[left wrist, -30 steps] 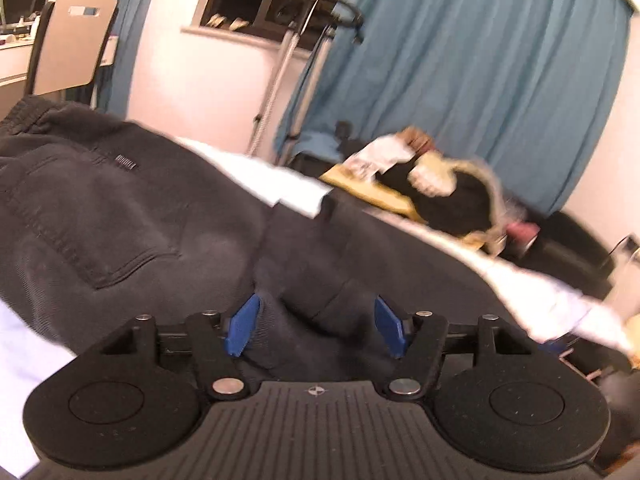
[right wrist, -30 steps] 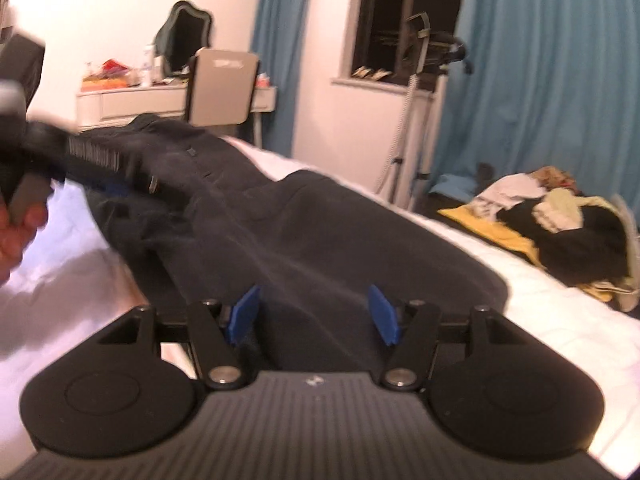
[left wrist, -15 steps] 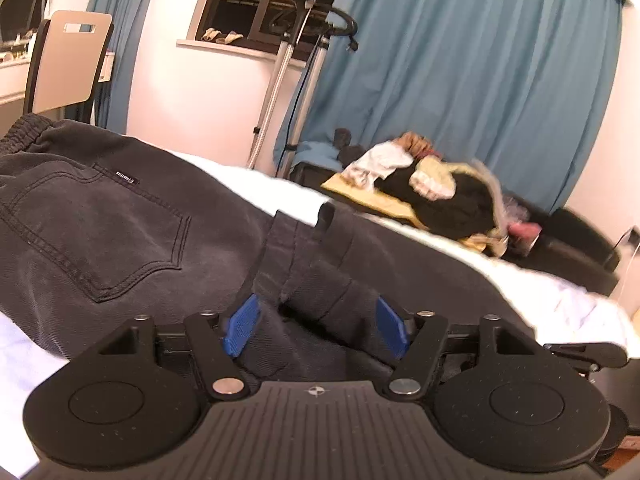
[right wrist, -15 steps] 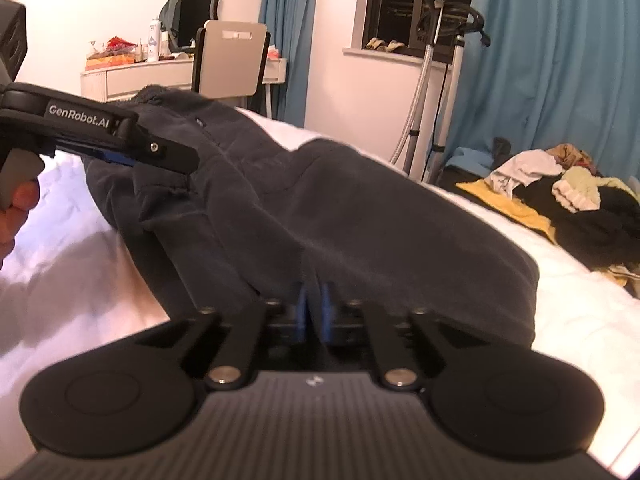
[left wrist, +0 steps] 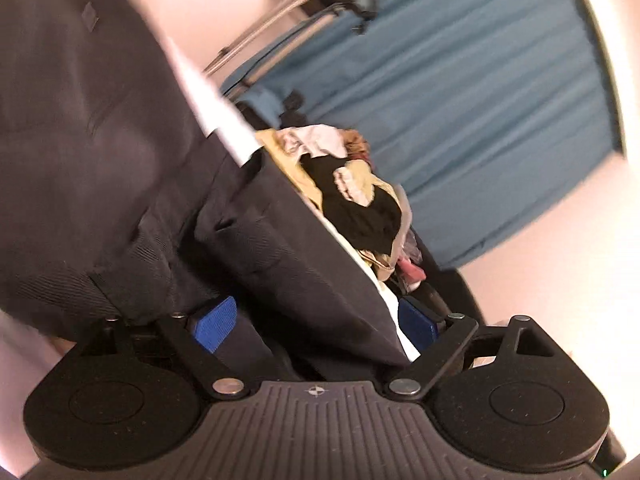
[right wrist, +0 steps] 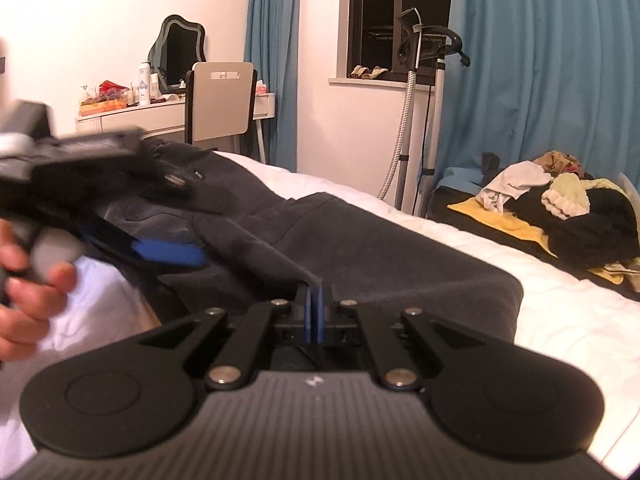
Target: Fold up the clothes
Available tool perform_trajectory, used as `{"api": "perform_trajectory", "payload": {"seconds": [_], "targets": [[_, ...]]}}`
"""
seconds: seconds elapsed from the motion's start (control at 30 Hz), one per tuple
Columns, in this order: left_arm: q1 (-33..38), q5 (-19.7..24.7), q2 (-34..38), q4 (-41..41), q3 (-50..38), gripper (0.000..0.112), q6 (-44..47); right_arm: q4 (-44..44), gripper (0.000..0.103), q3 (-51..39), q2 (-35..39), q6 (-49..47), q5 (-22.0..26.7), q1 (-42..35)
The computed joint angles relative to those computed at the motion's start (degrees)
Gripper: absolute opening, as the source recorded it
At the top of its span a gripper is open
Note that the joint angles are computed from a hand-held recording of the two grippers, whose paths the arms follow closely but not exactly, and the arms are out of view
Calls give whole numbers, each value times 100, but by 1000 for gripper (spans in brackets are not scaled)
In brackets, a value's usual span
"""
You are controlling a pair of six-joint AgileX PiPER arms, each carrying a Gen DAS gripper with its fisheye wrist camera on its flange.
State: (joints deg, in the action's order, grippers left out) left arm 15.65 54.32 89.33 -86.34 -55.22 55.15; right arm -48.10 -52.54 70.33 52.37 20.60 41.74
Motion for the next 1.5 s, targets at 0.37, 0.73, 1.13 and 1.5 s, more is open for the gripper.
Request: {"api": "perform_trajectory", "payload": {"seconds": [0.37, 0.73, 1.13, 1.5], "targets": [[-544, -1298, -156, -89, -170, 12, 670, -744, 5, 240, 212, 469, 268, 296], [-532, -1541, -442, 1277, -191, 14, 513, -867, 11, 265, 431, 954, -5, 246], [-523, -1654, -1614, 1674, 449, 70, 857, 218, 20, 597, -776, 2460, 212, -5], [-1407, -3642, -1747, -45, 893, 75, 2948, -815, 72, 1722, -1597, 5573, -302, -1092]]}}
